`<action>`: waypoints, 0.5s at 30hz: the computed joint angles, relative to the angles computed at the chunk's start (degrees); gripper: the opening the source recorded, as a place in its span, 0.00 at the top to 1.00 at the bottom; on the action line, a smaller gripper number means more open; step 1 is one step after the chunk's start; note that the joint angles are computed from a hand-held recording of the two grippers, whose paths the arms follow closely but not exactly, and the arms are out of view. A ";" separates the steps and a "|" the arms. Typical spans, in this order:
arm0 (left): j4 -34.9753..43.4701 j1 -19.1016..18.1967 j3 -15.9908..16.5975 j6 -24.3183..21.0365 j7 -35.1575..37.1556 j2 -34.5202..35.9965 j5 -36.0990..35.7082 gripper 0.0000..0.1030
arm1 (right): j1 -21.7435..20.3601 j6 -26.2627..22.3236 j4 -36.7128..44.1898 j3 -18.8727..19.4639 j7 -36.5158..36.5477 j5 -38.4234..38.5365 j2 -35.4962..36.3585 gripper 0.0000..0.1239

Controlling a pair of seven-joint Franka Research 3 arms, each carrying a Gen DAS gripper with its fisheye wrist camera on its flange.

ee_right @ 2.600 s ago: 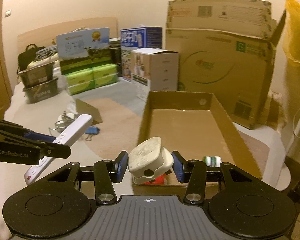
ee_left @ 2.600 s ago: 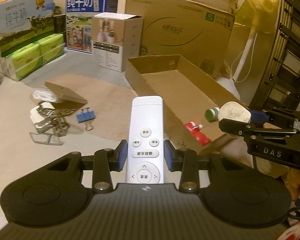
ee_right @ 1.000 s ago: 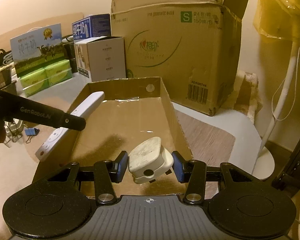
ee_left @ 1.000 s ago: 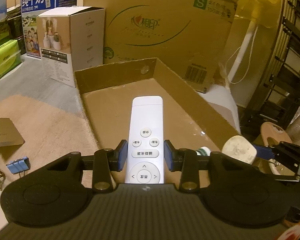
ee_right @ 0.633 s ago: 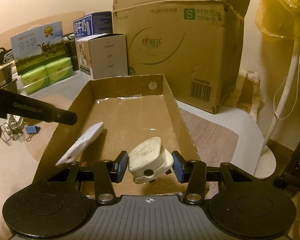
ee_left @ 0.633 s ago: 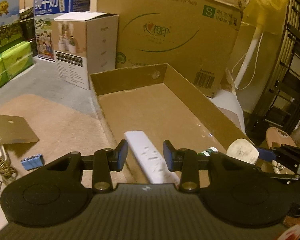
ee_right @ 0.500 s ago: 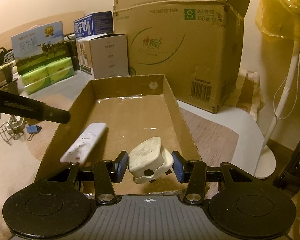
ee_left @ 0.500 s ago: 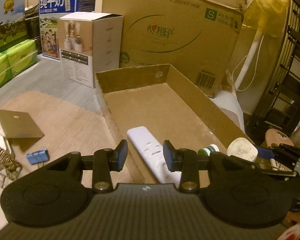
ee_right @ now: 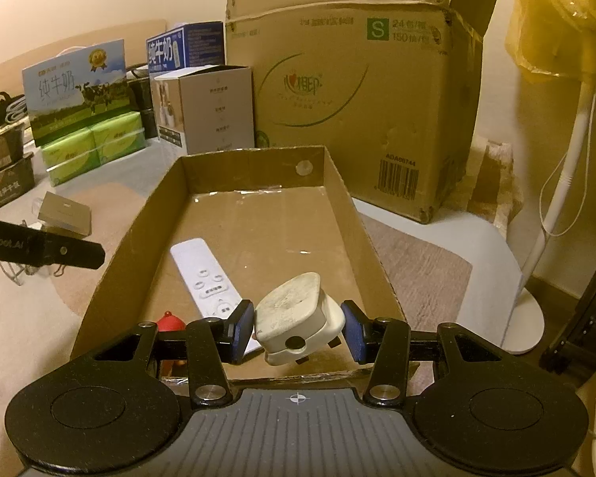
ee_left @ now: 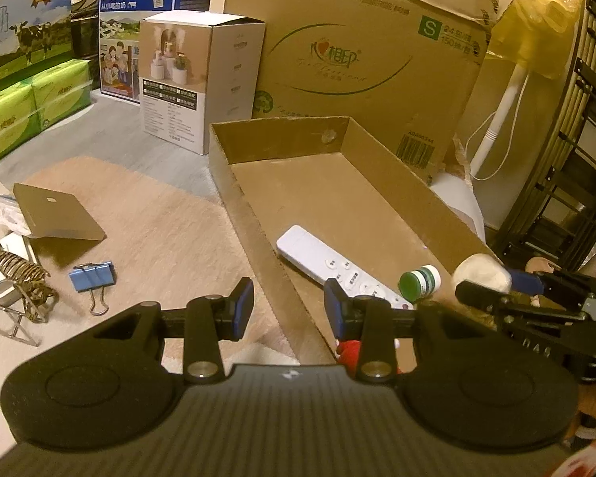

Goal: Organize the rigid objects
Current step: 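Open the left tool to drop the remote while the right tool releases the plug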

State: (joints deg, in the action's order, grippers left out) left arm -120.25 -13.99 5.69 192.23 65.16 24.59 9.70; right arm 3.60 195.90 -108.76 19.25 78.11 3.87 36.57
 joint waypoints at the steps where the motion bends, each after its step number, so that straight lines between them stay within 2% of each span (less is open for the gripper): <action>1: -0.34 -0.02 0.08 0.17 0.07 -0.18 0.02 0.66 | -0.54 0.76 -0.15 0.61 0.10 -0.30 0.15 0.61; 3: -0.96 -1.19 1.30 0.19 0.41 -0.58 -0.43 0.66 | -0.19 1.00 -0.28 0.25 0.19 -0.54 -0.05 0.59; 5: -2.04 -2.76 2.87 0.65 0.90 -1.12 -1.18 0.66 | 0.28 1.79 -0.96 -0.19 0.38 -0.56 -0.55 0.50; 15: -8.60 -6.78 6.59 2.11 4.94 -4.99 -6.81 0.60 | 1.29 4.89 -7.64 -0.74 4.13 -2.30 -4.64 0.47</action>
State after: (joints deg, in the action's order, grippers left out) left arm -128.85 -20.77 12.28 194.34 70.11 19.60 2.89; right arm 4.89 200.79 -116.40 18.51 82.24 1.57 31.93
